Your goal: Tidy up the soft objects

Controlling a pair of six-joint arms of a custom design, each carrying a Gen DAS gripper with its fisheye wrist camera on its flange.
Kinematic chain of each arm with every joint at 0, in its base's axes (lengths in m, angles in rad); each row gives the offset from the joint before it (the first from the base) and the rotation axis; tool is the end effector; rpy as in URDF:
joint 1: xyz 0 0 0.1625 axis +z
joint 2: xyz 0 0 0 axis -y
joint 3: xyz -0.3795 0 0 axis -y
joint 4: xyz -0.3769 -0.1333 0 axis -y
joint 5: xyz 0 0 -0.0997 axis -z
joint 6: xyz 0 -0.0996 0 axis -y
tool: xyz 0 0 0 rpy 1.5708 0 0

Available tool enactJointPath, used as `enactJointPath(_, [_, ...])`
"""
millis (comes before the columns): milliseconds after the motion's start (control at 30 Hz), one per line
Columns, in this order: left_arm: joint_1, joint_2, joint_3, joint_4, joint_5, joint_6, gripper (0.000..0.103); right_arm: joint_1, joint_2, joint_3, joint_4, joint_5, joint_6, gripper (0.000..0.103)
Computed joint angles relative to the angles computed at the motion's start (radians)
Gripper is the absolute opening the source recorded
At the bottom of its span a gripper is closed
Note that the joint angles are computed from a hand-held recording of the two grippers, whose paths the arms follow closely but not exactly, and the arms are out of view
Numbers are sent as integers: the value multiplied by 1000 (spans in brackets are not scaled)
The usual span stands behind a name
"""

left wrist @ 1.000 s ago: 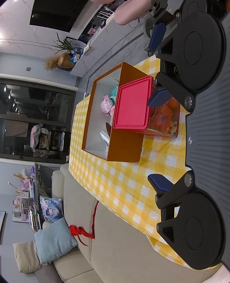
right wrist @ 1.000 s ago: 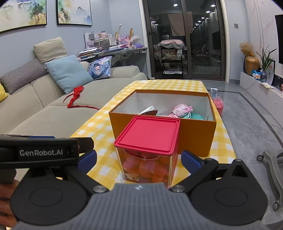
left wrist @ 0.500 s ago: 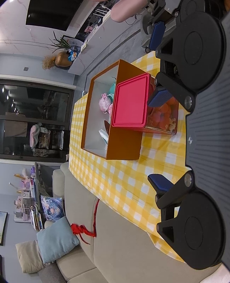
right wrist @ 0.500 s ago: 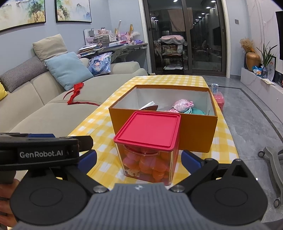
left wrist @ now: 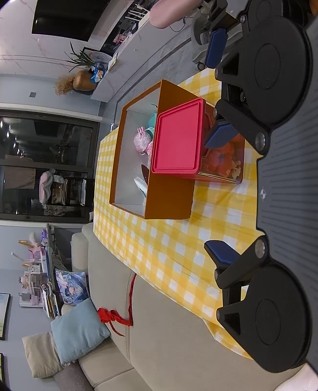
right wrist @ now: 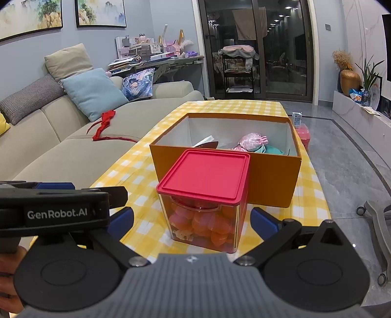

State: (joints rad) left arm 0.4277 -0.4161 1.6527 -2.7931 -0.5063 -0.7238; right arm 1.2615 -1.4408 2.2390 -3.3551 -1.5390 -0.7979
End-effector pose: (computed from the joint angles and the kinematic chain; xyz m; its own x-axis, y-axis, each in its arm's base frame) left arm -0.4270 -0.4369 -0.0899 -0.7447 0.0599 -0.6647 0.5561 0.6064 -0.5684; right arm -0.0071 -0.4705 0.2971 -0.7907 -0.1816 0.5847 -0.5701 0.5668 -0.5948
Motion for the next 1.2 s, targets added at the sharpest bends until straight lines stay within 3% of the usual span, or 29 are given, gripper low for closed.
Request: enactJointPath(1200, [6, -8, 11, 0, -14, 1, 100, 10, -5, -11, 49, -33, 12, 99])
